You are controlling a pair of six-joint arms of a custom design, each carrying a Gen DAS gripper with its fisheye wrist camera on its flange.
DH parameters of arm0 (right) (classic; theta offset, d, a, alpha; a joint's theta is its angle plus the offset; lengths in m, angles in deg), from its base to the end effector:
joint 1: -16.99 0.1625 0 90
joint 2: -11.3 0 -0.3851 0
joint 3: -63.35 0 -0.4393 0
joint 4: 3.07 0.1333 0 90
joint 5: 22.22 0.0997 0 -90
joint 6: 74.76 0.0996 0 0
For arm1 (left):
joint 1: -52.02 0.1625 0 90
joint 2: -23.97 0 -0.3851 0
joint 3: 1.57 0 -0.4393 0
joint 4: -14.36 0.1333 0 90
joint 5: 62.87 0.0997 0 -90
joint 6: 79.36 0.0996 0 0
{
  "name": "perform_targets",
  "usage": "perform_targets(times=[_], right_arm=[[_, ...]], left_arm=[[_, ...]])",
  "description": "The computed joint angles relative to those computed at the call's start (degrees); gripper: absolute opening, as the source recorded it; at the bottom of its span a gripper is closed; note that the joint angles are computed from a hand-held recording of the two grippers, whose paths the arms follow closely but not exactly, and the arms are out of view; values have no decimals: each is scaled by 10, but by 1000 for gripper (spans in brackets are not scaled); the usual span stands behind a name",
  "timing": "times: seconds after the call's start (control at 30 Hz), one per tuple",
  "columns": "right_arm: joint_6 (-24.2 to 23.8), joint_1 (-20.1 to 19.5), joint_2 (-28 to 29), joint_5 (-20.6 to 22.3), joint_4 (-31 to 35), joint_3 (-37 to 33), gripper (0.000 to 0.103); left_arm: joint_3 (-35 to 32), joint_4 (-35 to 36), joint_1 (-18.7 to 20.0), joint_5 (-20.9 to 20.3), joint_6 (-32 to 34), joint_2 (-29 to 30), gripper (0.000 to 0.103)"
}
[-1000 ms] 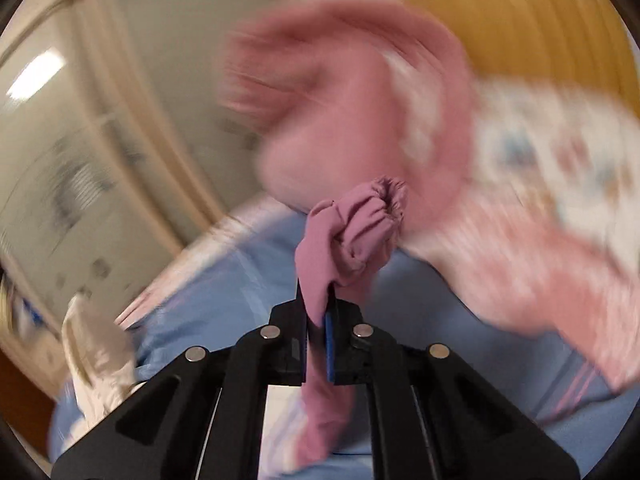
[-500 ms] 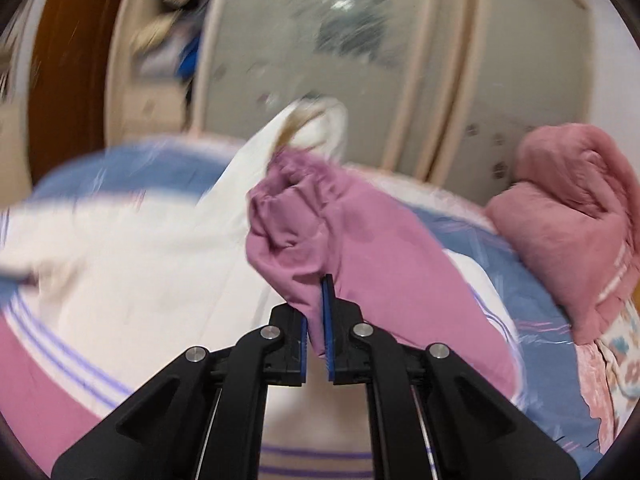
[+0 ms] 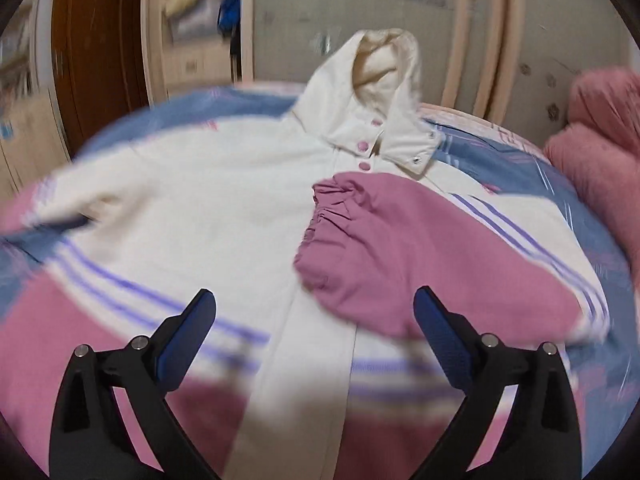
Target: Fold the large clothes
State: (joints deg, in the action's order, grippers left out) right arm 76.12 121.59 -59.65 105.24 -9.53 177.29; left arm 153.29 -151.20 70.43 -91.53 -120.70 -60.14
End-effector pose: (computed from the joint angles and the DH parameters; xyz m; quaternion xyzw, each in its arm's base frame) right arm 0.1841 -0.4183 0.0998 0.1809 -0.8388 0.3864 0.3383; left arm -0.2033 -0.3003 0.0916 0.2036 0.8352 -0.4448 0.2515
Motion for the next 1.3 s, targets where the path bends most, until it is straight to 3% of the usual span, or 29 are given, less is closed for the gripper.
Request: perform_targets(times=[0.13,0.27,0.37,0.47,0.63,0.87,1.3], right_arm=[[45,41,-134,10,-49,130,102],[35,86,-307,43,-115,279,102],[33,135,-440,82,-118,364,102],[10,160,-502,117,-128,401,102],[-1,153,-485,120,-104,397,102],[-1,157,-470,136,-99,394,102],[17,164,-498,138,-73,397,102]], left_arm=[[8,29,-13,-5,-10,-19,101],[19,105,-38,-12,-49,-52,101],[28,155,-61,-25,-67,-75,101],[36,245,-97,-30,-108,-109,101],[50,357,-124,-47,-185,-185,101],[51,444,-137,-23,-269,-211,101],[47,367,-129,-36,-243,-139,101]])
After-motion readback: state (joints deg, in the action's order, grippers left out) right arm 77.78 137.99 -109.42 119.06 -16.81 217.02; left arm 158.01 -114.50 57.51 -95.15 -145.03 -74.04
